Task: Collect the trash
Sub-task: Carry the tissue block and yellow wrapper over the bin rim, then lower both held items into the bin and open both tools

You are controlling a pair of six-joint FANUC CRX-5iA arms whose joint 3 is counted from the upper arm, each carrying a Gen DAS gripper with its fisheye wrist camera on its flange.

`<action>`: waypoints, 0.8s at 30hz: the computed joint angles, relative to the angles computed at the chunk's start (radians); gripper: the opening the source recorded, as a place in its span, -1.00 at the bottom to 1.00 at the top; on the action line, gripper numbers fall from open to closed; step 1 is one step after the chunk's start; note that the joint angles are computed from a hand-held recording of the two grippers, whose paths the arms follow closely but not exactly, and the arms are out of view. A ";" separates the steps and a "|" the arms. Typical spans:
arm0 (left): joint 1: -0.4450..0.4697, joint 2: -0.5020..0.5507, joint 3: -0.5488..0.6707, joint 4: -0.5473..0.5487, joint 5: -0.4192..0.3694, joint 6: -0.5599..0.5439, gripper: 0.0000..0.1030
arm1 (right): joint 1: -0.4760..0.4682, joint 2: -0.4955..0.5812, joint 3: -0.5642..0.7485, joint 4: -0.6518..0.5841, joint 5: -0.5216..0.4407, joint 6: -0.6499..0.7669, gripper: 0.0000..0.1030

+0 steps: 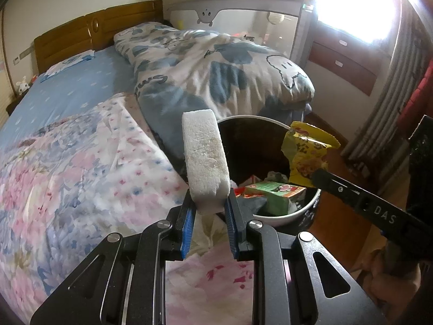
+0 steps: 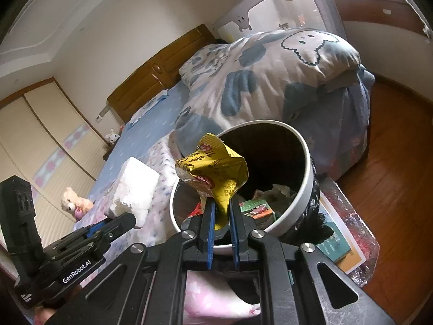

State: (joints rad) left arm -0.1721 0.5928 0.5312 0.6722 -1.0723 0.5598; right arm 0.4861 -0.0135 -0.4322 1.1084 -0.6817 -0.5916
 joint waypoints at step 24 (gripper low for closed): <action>-0.033 0.008 0.016 -0.015 -0.010 -0.006 -0.61 | -0.010 -0.019 -0.016 0.004 -0.003 -0.011 -0.81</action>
State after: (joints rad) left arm -0.2048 0.6004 0.5477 0.6570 -1.0824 0.5541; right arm 0.4762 -0.0324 -0.4484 1.1126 -0.6844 -0.6030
